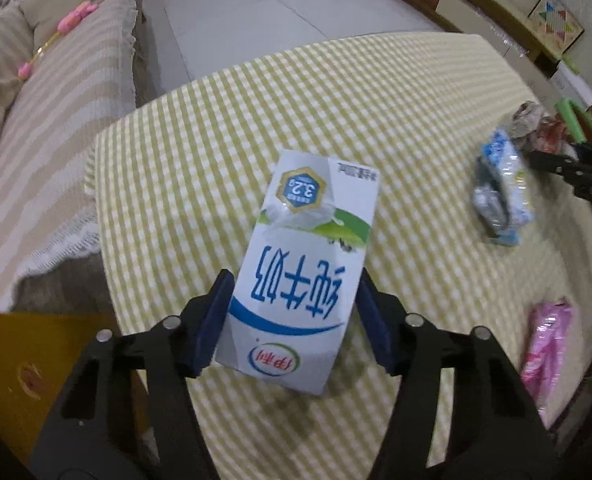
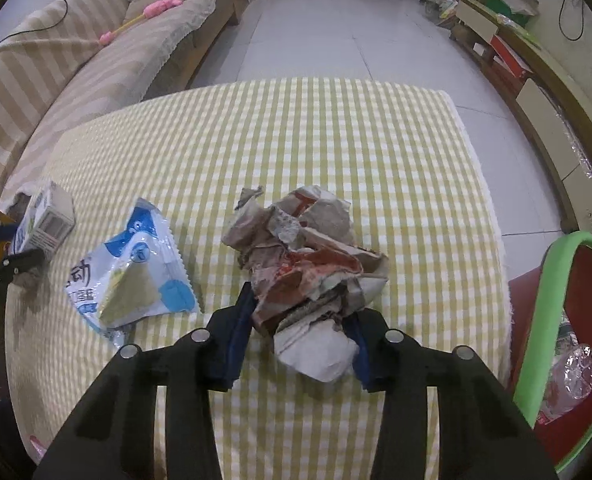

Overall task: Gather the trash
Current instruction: 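Grasp the white milk carton with the left tool while the right tool grasps crumpled paper, then carry the milk carton and crumpled paper over the red bin with both tools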

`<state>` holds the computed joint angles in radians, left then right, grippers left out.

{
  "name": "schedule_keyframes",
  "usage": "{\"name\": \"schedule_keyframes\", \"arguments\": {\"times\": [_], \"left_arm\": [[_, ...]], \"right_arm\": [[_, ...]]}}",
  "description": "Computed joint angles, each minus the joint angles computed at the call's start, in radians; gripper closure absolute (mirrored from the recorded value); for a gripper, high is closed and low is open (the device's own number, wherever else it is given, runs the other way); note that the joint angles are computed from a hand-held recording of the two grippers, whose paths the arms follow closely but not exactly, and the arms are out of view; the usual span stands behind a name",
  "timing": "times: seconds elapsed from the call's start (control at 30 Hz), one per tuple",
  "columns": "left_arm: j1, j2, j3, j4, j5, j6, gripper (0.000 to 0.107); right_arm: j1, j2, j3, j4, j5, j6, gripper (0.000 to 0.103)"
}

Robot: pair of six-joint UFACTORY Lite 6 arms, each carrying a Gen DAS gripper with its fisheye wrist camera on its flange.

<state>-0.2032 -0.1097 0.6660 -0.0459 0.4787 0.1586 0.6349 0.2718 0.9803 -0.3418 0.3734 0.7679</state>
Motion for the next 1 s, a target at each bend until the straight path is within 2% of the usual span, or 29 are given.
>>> {"name": "schedule_keyframes", "arguments": {"times": [0.17, 0.4, 0.6, 0.77, 1.0], "left_arm": [[-0.058, -0.168, -0.083, -0.048, 0.050, -0.077, 0.050], [-0.287, -0.410, -0.144, 0.164, 0.166, -0.501, 0.051], [-0.454, -0.508, -0.083, 0.260, 0.273, -0.759, 0.051], [-0.599, -0.498, -0.037, 0.374, 0.310, -1.008, 0.051], [-0.703, -0.462, 0.021, 0.435, 0.325, -1.163, 0.051]], "right_arm": [[0.033, -0.123, -0.064, -0.020, 0.025, 0.056, 0.063], [0.093, -0.296, -0.126, -0.012, 0.099, 0.089, 0.063], [0.149, -0.462, -0.158, 0.014, 0.185, 0.087, 0.064], [0.199, -0.546, -0.152, -0.022, 0.256, 0.134, 0.064], [0.230, -0.686, -0.194, -0.048, 0.347, 0.170, 0.064]]}}
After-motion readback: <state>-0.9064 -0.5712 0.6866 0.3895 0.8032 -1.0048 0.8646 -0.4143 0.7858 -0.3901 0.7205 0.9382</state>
